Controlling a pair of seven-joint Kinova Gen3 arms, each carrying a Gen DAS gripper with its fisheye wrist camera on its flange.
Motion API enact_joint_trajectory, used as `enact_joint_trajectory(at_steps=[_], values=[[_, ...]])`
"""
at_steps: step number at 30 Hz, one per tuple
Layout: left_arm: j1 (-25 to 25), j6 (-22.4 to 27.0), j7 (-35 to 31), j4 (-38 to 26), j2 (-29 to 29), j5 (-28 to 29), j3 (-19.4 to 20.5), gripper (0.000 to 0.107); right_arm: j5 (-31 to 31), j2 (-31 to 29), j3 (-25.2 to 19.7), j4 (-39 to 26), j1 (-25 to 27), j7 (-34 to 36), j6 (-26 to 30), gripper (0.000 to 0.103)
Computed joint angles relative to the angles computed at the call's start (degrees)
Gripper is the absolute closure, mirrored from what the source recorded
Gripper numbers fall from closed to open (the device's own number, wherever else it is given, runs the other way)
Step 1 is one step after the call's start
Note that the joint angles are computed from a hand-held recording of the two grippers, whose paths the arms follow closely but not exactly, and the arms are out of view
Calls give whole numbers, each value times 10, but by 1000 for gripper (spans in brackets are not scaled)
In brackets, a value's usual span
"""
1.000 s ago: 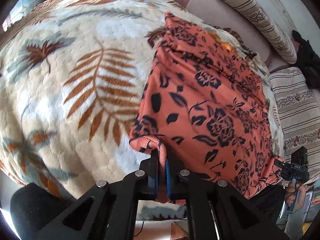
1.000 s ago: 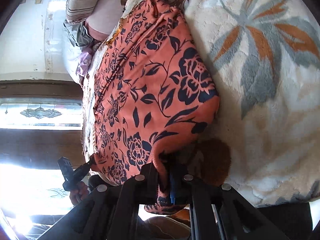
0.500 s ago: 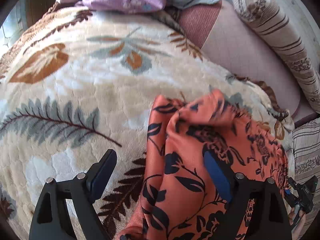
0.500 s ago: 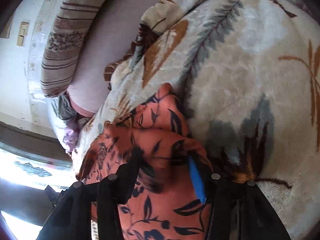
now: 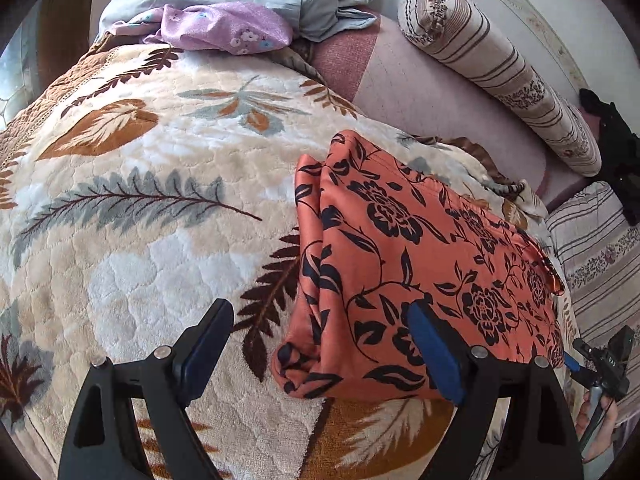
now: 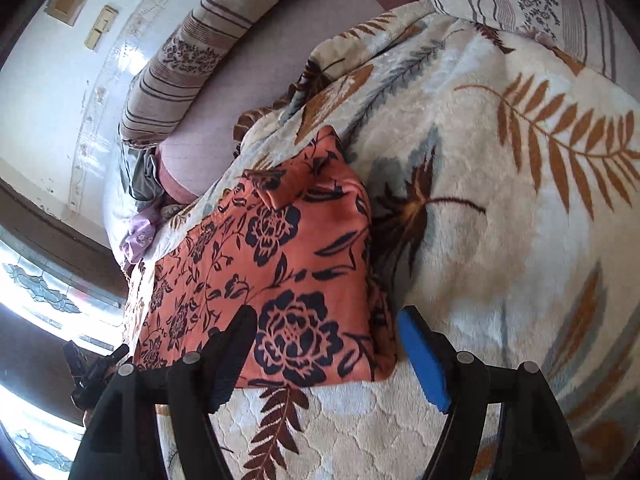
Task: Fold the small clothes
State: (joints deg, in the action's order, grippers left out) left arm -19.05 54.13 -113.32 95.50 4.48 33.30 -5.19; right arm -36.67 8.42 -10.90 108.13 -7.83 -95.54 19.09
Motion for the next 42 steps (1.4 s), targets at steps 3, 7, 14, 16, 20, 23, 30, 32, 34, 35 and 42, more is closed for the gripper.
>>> enact_joint_trajectory(at_steps=[3, 7, 14, 16, 20, 23, 30, 32, 34, 35, 42], values=[[-5, 29, 5, -29, 26, 6, 4, 19, 0, 1, -1, 8, -4, -11, -7, 27], [-6, 32, -14, -43, 34, 8, 14, 32, 12, 4, 1, 2, -7, -18, -7, 27], [7, 81, 35, -97, 74, -52, 25, 92, 0, 20, -13, -7, 3, -10, -1, 27], [1, 104, 62, -118, 91, -71, 38, 92, 1, 22, -13, -8, 2, -12, 2, 27], [-6, 84, 54, -102, 75, -51, 30, 64, -14, 15, -21, -1, 8, -4, -5, 27], [-14, 88, 36, -97, 72, -35, 31, 52, -28, 7, -25, 4, 12, 17, -3, 27], [39, 97, 57, -107, 68, -68, -6, 103, -52, 2, -18, 15, 8, 25, -5, 27], [37, 65, 38, -70, 20, -30, -23, 103, -43, -3, -12, 16, 1, 16, -4, 27], [4, 44, 25, -31, -31, -3, -7, 103, -37, -9, -8, 18, -4, 13, -3, 27], [-2, 37, 25, -12, -45, -4, -1, 103, -37, -12, -7, 20, -5, 15, -5, 27], [-7, 13, 12, 50, -3, -3, -10, 99, -4, 12, 8, -24, -14, -8, 15, 27]])
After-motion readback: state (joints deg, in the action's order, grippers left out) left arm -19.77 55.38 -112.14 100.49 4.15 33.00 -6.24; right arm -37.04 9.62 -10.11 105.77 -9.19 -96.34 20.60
